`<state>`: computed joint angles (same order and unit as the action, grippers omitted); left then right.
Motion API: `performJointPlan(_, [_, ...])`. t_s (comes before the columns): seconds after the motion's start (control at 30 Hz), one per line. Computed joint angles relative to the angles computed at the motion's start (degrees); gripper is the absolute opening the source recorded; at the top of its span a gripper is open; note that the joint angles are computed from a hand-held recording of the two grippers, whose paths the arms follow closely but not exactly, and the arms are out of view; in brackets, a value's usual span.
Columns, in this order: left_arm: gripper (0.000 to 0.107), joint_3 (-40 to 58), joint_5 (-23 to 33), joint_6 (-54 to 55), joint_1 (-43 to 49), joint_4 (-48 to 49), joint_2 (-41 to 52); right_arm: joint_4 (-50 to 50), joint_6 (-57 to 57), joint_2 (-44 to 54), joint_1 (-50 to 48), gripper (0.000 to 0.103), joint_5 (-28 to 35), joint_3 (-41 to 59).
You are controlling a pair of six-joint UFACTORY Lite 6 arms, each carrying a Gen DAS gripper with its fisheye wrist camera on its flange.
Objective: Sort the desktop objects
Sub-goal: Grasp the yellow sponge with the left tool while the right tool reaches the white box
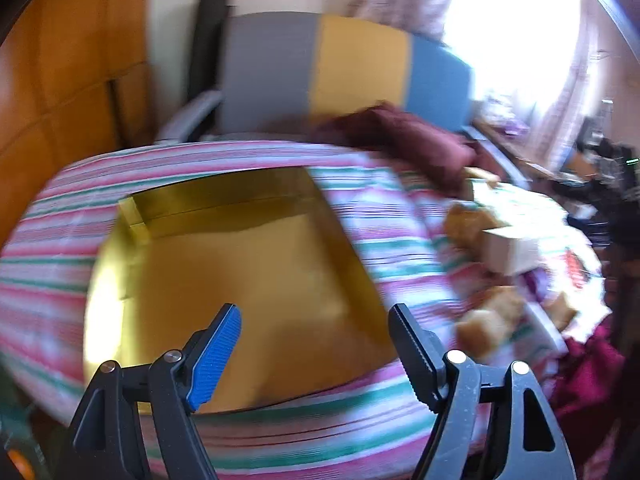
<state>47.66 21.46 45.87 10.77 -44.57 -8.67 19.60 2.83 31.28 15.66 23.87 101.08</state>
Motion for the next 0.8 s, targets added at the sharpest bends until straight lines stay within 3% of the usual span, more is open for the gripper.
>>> performJointPlan(0.07, [0.077, 1.3, 0.7, 2.8, -3.0, -2.0, 0.4, 8.3, -8.4, -0.6, -2.2, 0.103, -1.0, -2.7])
performJointPlan(0.17, [0.076, 4.9, 0.6, 0.7, -10.2, 3.1, 4.1, 19.7, -19.0, -0.7, -4.4, 0.103, -1.1, -5.5])
performJointPlan(0.33, [0.073, 10.1, 0.8, 4.1, -20.3, 1.9, 12.0, 21.1, -19.8, 0.2, -5.4, 0.103, 0.7, -4.6])
performJointPlan(0.5, [0.072, 15.0, -1.7, -0.2, -28.9, 10.2, 19.8, 24.9, -21.7, 1.0, -6.6, 0.103, 2.1, -4.5])
performJointPlan(0.7, [0.072, 21.0, -2.9, -2.6, -33.9, 16.8, 28.5, 28.6, -25.3, 2.1, -6.9, 0.103, 4.1, -3.4])
performJointPlan(0.8, [0.071, 24.4, -3.1, -3.9, -34.4, 18.8, 33.2, 24.8, -22.1, 4.1, -6.3, 0.103, 5.3, -0.7])
